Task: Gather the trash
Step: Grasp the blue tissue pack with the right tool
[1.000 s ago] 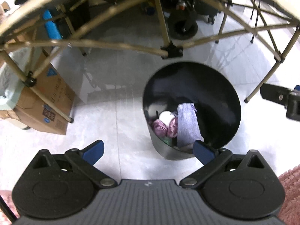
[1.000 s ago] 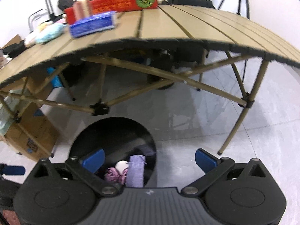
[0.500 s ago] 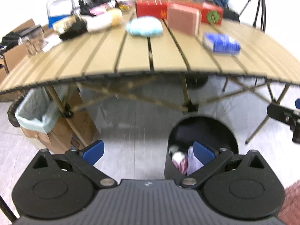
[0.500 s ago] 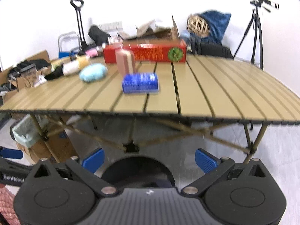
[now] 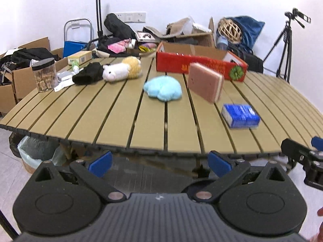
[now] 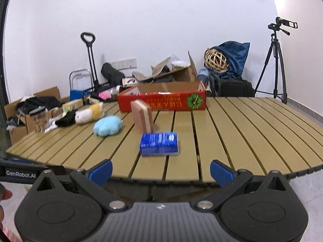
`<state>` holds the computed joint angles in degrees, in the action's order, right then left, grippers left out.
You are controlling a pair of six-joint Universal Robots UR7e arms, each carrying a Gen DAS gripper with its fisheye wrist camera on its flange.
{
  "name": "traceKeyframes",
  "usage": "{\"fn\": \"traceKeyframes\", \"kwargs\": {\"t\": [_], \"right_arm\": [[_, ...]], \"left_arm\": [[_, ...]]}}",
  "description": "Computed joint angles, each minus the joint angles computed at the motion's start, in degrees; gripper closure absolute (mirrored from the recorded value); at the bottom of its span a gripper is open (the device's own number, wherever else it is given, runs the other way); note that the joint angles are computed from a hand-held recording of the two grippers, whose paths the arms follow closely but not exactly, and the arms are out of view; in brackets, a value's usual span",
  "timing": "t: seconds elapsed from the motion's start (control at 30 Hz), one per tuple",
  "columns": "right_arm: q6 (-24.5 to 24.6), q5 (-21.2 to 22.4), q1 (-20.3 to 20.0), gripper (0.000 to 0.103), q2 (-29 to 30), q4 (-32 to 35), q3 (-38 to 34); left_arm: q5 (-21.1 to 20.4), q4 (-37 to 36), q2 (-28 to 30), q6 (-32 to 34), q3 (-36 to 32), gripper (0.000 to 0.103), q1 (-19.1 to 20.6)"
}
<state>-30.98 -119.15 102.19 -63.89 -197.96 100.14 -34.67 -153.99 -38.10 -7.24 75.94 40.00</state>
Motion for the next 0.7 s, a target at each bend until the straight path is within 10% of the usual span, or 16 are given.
{"fn": "traceKeyframes", "kwargs": {"t": [0.7], "right_arm": [[-4.9,2.8,-4.6,0.000,14.8,3.8,-19.3]], "left_arm": [[2.9,-5.1,10.5,4.7,-15.3,0.000,4.8]]}}
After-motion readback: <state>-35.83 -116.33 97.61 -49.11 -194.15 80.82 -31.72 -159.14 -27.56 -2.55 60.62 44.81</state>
